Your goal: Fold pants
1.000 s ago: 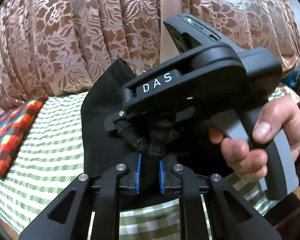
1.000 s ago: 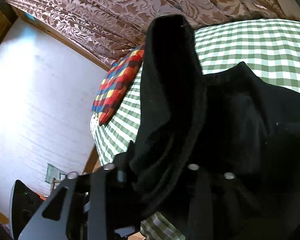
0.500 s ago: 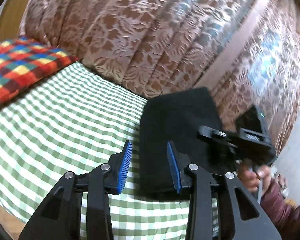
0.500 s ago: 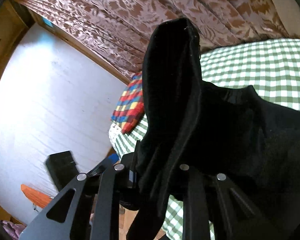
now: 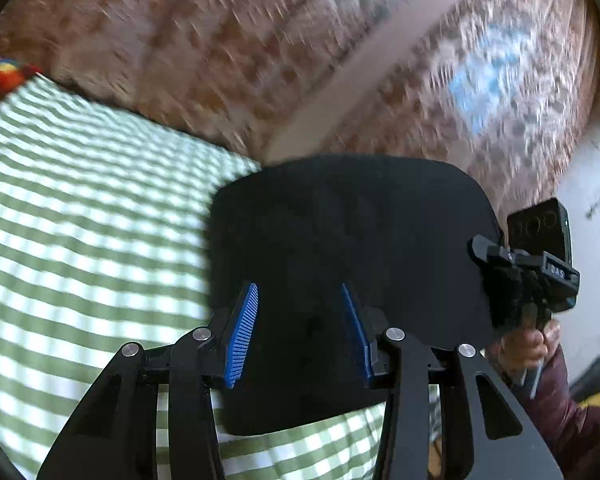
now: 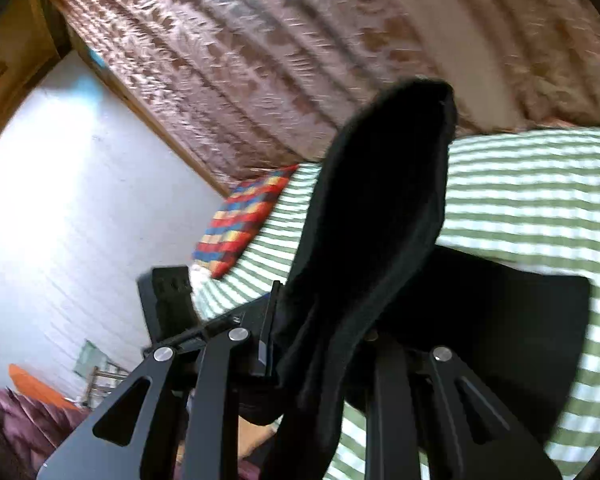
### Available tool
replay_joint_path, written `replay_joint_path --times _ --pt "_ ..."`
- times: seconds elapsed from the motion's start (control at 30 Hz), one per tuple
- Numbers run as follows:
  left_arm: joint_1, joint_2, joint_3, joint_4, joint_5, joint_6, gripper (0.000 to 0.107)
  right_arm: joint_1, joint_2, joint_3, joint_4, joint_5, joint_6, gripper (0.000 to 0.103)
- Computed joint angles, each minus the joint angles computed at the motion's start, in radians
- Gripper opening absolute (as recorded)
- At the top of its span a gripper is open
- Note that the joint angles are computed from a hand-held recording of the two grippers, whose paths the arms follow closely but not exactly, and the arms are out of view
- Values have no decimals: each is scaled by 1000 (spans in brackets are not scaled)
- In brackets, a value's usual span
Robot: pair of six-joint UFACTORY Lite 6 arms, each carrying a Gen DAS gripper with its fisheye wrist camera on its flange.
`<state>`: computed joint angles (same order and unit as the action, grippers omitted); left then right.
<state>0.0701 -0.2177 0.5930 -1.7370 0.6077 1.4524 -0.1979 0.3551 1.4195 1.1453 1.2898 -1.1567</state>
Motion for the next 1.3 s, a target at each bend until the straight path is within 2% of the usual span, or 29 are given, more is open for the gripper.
replay_joint_path --times 0.07,0.2,0.33,0.37,0.43,0.53,0.8,0.97,1.0,1.07,1.1,1.23,1.3 --pt "-58 86 38 11 12 -4 41 -71 47 -32 -41 -42 -31 18" --pt "-202 181 65 -19 -25 39 41 -169 183 -41 -82 -122 -55 18" --pt "-267 192 89 -22 -68 30 41 -229 276 -41 -24 -92 -119 18" --pt "-272 198 98 -11 -78 15 41 -245 296 -32 0 -62 -110 19" --pt "-269 200 98 -10 -80 12 41 -272 317 -17 21 -16 -92 34" --pt "-263 164 77 2 -81 -9 41 -334 264 -50 34 -14 -84 46" --pt "-218 88 20 -46 -66 28 41 -500 11 -306 -40 124 -174 47" --pt "-220 100 37 -72 -88 55 41 -407 -42 -421 -23 -31 -146 47" --pt "-228 98 39 -76 -98 59 41 -383 -30 -424 -10 -78 -138 44" --pt "-255 82 42 -76 -136 68 41 -368 -30 -435 14 -127 -147 14" --pt "-264 73 39 -76 -149 74 41 -365 -36 -435 15 -136 -143 7" --pt "-288 28 23 -41 -166 71 41 -418 -137 -478 -5 -68 -202 6" --pt "-305 38 14 -15 -183 55 41 -431 -162 -504 -29 -99 -225 6"
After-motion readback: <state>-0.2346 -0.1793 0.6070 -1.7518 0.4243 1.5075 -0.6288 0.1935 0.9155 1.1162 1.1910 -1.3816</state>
